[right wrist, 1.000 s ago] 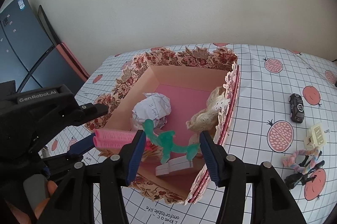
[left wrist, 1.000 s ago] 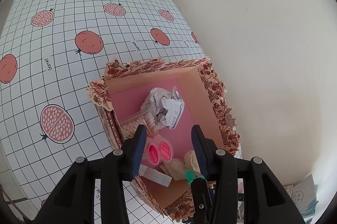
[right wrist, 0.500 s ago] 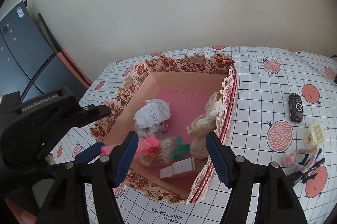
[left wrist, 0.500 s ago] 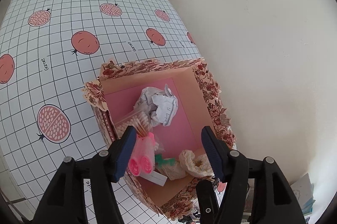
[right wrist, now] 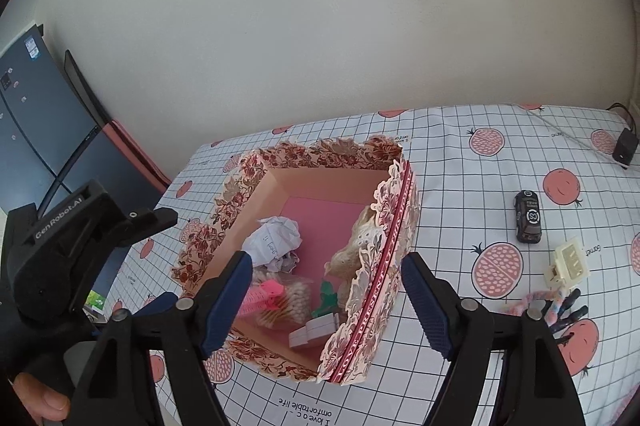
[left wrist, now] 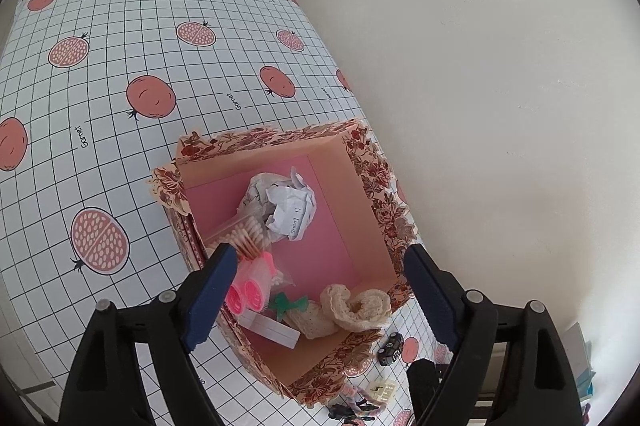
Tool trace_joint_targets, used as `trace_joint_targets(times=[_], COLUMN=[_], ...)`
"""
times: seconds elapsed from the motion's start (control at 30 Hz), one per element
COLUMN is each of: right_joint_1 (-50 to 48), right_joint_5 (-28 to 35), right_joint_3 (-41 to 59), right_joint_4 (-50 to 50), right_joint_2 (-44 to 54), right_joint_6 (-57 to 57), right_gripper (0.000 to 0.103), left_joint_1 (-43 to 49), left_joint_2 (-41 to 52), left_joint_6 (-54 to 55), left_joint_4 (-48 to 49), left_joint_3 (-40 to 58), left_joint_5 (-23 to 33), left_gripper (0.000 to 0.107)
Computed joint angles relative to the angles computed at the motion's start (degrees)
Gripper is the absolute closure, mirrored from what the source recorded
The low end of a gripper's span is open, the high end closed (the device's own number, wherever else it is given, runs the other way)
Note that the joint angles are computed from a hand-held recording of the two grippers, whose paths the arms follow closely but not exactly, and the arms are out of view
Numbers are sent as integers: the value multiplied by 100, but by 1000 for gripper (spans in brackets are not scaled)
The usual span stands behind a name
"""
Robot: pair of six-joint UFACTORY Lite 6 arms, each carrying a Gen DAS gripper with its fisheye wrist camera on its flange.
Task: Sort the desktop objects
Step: 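Withdraw both tools from the box toward the remaining toys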
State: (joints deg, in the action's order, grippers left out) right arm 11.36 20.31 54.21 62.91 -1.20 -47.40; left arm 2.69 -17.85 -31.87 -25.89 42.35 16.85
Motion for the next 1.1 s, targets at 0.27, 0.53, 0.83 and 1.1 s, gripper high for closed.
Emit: trace_joint_targets(times=[0.27, 0.53, 0.83, 1.1], right_joint_1=[-517, -1123, -1994, -2787], right_joint_5=[276, 630, 996, 1481], right_joint_3=[-173, -183, -281, -252], right_joint_4=[-38, -188, 2, 429], right_joint_2=[-733, -1172, -1543, -1657], right_joint_6=[-217, -374, -722, -1432], right_gripper=[0, 0, 0, 0], left_joint_1=[-769, -1439, -2252, -3058], left_joint_2=[33, 150, 425, 941], left_joint_6=[-2936, -4101, -5315, -6419], left_joint_4=[3000, 3869, 4742, 5816], left_joint_3=[354, 577, 942, 1518], left_joint_5=[265, 453, 693, 1135], left_gripper=[15, 15, 14, 4])
